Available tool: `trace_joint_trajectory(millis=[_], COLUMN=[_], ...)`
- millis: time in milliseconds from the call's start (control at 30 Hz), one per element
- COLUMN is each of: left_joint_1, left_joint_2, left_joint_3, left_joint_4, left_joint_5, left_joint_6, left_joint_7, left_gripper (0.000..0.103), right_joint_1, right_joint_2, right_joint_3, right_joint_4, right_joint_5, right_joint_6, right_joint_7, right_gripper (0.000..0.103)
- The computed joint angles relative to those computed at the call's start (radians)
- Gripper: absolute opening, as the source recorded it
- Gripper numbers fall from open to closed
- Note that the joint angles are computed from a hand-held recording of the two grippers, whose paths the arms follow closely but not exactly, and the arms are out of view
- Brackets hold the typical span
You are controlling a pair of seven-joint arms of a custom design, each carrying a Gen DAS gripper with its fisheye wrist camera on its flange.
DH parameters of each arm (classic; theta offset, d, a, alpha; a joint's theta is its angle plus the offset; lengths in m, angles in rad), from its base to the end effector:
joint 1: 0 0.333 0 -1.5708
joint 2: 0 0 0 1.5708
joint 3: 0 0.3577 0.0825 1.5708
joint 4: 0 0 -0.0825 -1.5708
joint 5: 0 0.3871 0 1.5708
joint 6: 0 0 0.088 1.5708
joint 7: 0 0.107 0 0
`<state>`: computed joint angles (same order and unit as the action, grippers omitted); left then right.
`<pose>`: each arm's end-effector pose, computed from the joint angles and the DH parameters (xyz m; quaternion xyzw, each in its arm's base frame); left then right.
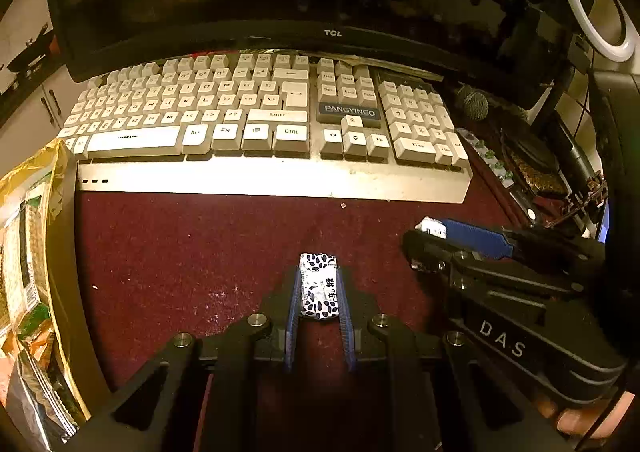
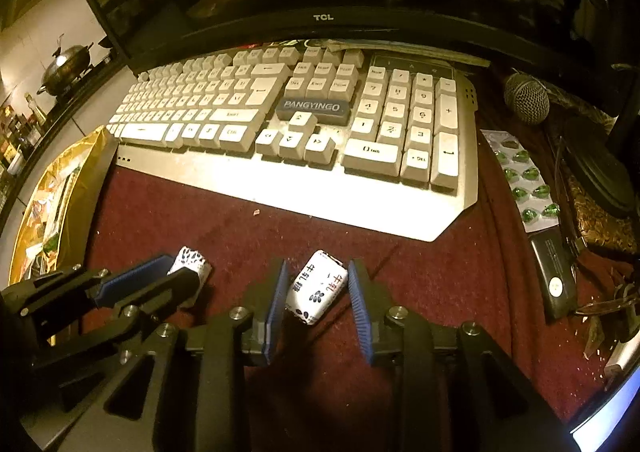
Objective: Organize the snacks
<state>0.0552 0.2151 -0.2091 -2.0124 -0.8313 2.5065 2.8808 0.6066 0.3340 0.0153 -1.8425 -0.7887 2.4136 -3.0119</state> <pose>0.6205 -0.0841 0.4159 -0.3404 0.8816 -0.3217 0.0586 0.5490 0.3875 0.4093 -0.4698 0.8281 -0.2253 0.2069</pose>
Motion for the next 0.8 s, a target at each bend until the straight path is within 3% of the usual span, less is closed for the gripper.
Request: trace_joint_trajectory(millis=[167,300,667,800], left_joint_1=[0.008,0.019,0.006,-0.013], left_joint_2=[0.007,0.008,-0.027,-0.038], left_joint_3=[-0.008,-0.010,-0.020,-0.008], left_joint_4=[0.005,0.015,-0.018,-0.026], left_joint_5=[-0.056,-0.116,-0.471,-0.551], left_joint_6=[0.003,-0.005,0.167,0.188], left_joint_7=[0.032,0.063,0.347,0.431], left_gripper=[0.018,0.018,0.018,0.018], right_joint_1=[0.010,0.037,0.030,0.025], right_joint_2=[0.001,-0.024,-0.068,-0.066], right_joint_3=[-0.002,-0.020,0.022,0.035], right_joint_4=[0.008,-0.008,-0.026,-0.021], right_joint_5=[-0.019,-0.140,-0.330,-0.357], right_joint_6=[-0.024,-0.032,-0.096,-0.098], right_joint_7=[0.007,0.113,0.283,0.300], right_gripper=[0.025,0.025,0.025,0.025])
